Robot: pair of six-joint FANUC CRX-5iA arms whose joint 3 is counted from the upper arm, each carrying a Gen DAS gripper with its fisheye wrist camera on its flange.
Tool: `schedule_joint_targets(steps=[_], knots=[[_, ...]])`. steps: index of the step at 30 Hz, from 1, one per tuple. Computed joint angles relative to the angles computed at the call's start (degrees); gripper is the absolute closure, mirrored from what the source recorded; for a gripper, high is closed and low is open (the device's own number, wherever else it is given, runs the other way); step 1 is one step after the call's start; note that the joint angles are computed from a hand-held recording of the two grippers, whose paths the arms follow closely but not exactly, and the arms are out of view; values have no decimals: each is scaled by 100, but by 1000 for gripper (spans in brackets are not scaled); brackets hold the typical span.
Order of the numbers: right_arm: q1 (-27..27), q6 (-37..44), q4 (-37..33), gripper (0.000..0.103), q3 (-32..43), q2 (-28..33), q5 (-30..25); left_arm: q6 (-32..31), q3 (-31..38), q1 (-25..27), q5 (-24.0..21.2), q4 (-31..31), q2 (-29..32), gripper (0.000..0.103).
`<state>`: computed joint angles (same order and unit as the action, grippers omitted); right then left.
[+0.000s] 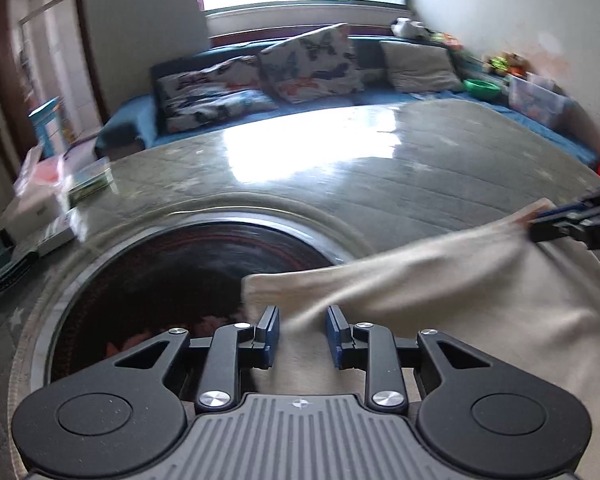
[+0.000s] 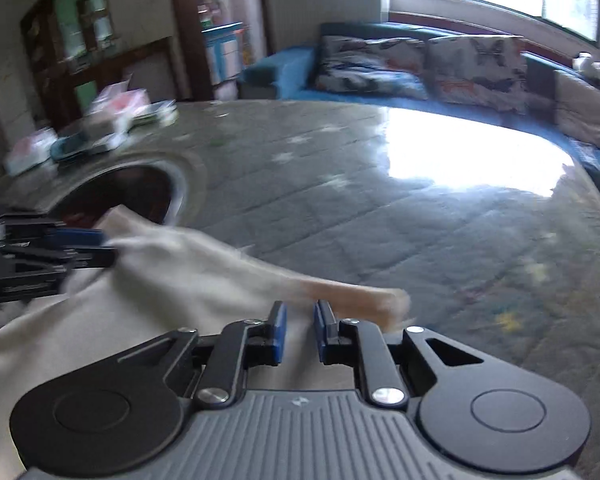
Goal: Fold clothes
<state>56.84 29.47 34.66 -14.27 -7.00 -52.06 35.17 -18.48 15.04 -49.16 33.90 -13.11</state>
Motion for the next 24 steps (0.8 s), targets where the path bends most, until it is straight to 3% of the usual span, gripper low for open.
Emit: schedule_joint_targets(steps=[4, 7, 14, 21, 24], knots=[[-50, -165, 164, 90, -1, 22, -160, 383, 152, 54, 60, -225, 53, 74], [126, -114, 501, 89, -60, 27, -223, -43, -67, 201, -72, 173, -184, 73], [717, 680, -2, 83, 29, -64, 35, -1302, -666, 737, -1053, 1037, -892, 73], [1576, 1143, -437, 75, -126, -433, -144, -1906, -1243, 1545, -1701, 1080, -1518, 73], [1980, 1096, -461, 71, -242, -606, -360, -2196, -1466, 1911, -1777, 1185, -1768, 65]])
